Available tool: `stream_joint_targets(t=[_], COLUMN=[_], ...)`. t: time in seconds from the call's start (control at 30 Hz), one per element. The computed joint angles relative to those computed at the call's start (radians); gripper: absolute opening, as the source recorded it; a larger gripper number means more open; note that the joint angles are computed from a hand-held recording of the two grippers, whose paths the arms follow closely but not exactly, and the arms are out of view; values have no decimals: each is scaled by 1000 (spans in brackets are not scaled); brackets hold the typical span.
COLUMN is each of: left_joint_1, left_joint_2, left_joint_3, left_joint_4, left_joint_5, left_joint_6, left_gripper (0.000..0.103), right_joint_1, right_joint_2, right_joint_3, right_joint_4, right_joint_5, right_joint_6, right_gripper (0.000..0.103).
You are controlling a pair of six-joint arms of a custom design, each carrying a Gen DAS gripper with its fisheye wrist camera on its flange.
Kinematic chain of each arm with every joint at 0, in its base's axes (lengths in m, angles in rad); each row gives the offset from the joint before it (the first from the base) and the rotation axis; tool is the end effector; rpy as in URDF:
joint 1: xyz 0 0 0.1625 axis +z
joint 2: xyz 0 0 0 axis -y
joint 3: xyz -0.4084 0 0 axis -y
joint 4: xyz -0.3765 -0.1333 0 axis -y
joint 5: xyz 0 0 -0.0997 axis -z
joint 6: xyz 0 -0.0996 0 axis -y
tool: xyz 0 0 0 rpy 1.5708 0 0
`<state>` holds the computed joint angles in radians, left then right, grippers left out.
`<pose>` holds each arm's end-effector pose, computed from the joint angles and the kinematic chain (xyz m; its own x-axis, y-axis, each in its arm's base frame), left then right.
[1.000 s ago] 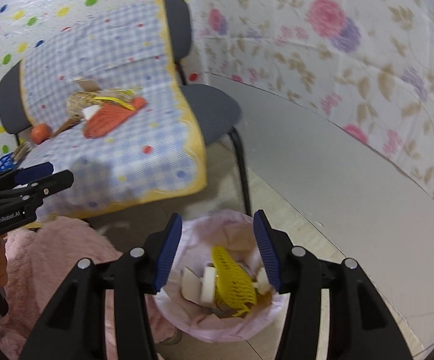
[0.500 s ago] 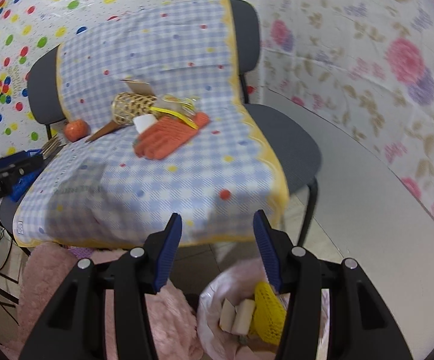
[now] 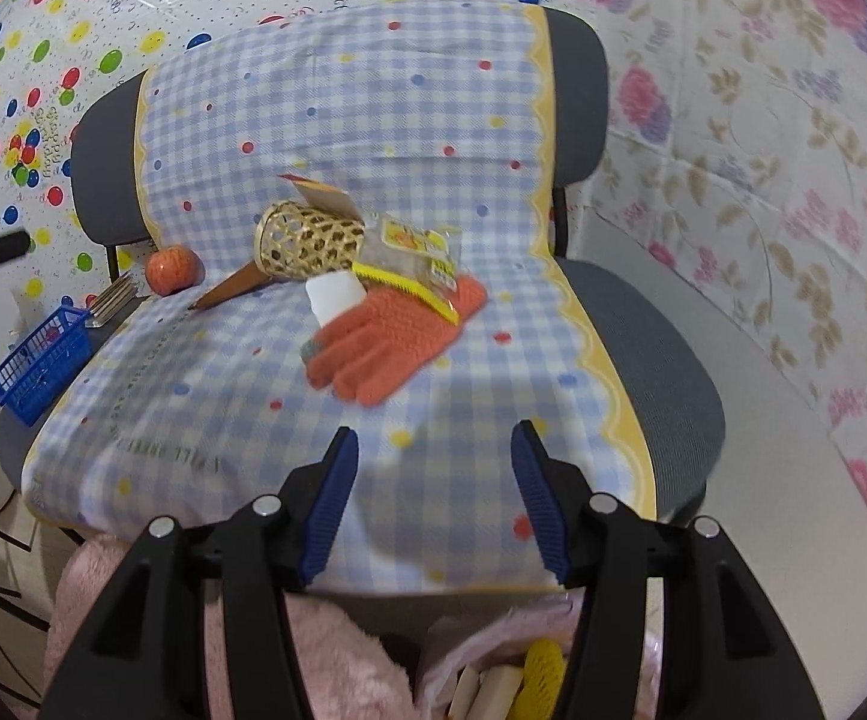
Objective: Collect trash
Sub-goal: 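Bring both tools back above the chair, then grasp the yellow snack packet with the right tool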
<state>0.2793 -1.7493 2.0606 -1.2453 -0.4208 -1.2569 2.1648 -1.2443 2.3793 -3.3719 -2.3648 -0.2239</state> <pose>-0.2668 -0.3098 0.3571 -0.6088 -0.0434 -0.7922 0.6277 0.5842 -0.5144 0.2819 -0.3061 0.2147 -0.7092 -0.1711 0.6839 -0.6128 0.6293 -0.4780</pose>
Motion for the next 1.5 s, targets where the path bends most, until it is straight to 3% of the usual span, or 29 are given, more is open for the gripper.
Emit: stream_joint_targets(t=[0.1, 0.2, 0.33, 0.43, 0.67, 1.03, 1.1, 1.2, 1.5], left_joint_1=[46, 92, 189, 253, 345, 375, 365, 349, 339], left_joint_2=[31, 72, 144, 206, 329, 394, 390, 391, 454], left_joint_3=[9, 29, 97, 130, 137, 111, 117, 124, 98], left_joint_4=[-227, -397, -746, -923, -1172, -1249, -1248, -1258, -1314], left_joint_5=[9, 12, -26, -59, -141, -183, -186, -196, -240], left_joint_6=[199, 325, 532, 622, 773, 832, 838, 852, 879], left_gripper=[66, 67, 69, 69, 69, 69, 69, 69, 69], right_joint_1=[-18, -41, -86, -114, -149, -149, -145, -140, -147], right_joint_2=[36, 79, 134, 192, 336, 448, 420, 354, 140], right_joint_3=[-50, -95, -147, -195, -321, -451, -433, -381, -193], right_joint_4=[-16, -37, -43, -60, -115, -162, -163, -187, -233], right_joint_5=[15, 27, 54, 64, 38, 18, 29, 31, 15], right_joint_6=[-50, -97, -138, -188, -334, -480, -461, -412, -216], right_gripper=[53, 53, 53, 53, 53, 49, 19, 5, 2])
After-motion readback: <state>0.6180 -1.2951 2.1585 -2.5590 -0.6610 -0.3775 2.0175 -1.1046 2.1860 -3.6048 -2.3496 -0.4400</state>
